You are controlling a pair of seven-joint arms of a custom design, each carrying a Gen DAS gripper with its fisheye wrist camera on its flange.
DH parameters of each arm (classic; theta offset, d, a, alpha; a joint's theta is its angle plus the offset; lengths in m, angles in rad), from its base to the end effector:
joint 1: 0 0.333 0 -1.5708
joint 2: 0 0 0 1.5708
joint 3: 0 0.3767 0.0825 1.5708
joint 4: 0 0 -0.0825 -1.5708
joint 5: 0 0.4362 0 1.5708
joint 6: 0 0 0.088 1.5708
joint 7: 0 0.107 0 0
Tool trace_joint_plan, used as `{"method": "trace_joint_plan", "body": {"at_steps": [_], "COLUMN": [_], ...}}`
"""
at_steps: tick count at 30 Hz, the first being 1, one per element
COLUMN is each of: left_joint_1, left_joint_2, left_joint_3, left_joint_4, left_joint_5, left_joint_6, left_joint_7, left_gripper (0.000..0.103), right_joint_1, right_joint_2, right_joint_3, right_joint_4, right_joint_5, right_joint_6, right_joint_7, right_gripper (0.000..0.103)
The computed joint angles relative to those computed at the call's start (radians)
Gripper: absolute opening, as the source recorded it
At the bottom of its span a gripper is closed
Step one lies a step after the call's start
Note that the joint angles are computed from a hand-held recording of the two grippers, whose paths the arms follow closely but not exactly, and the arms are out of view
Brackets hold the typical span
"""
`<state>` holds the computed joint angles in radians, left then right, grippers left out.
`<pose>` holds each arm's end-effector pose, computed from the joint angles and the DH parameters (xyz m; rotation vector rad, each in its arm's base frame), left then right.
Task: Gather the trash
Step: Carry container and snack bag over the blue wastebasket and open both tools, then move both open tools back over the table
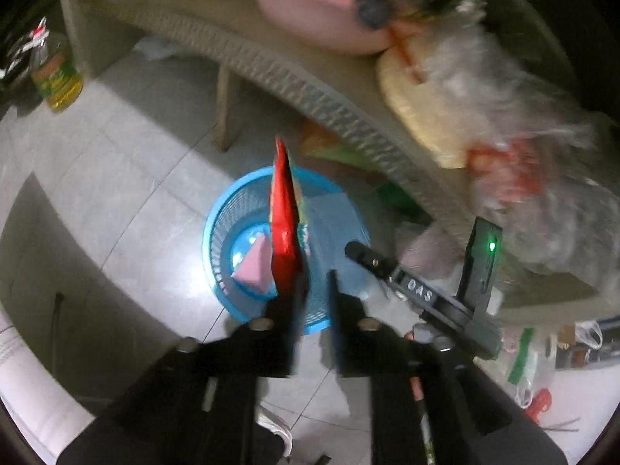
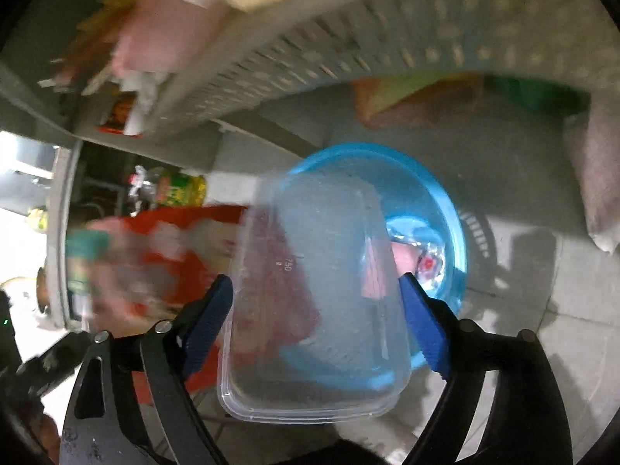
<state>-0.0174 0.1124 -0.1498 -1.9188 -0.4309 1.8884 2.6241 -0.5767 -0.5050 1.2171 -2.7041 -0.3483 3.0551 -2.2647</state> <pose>0.6130 -0.1320 0.4671 0.7218 -2.7346 0.4946 0.3592 0.2890 0.3487 -0.2314 2.4112 -0.1599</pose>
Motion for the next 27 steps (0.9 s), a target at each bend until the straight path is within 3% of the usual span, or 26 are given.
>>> {"method": "trace_joint_plan", "body": {"at_steps": [3, 6, 12, 15, 21, 27], "left_joint_1": [0.005, 0.02, 0.053, 0.082, 0.173, 0.302], "left_joint_2": [0.005, -0.006, -0.042, -0.08, -0.163, -0.186], "left_joint_3": [0.003, 0.01, 0.035, 0.06, 0.154, 0.263], "left_joint_4": [-0.003, 0.001, 0.027, 0.036, 0.048, 0.068], "left_joint_5": [-0.008, -0.023, -0.053, -0.094, -0.19, -0.291], "left_joint_6": [0.002, -0.017, -0.074, -0.126, -0.255, -0.326], "left_joint_7": [-0.013, 0.023, 0.053, 0.086, 0.207, 0.344], "left_gripper": [0.035, 0.043, 0.047, 0.049, 0.059, 0.067], "right_joint_1": [-0.072, -0.051, 0.075, 0.189, 0.328, 0.414], "right_joint_2": [0.021, -0.003, -0.026, -0.063, -0.061, 0.02], "right_joint_3": [0.063, 0.069, -0.038, -0.103, -0.201, -0.286], "right_joint_4": [-0.002, -0.002, -0.013, 0.007, 0.087, 0.259], "right_joint_5": [0.008, 0.036, -0.015, -0.001, -0.077, -0.223], "right_joint_6": [0.021, -0.003, -0.077, -0.184, -0.322, -0.424], "right_joint_7": [0.024, 0.036, 0.078, 0.054, -0.008, -0.198], "right_gripper": [0.084, 0.084, 0.084, 0.084, 0.084, 0.086]}}
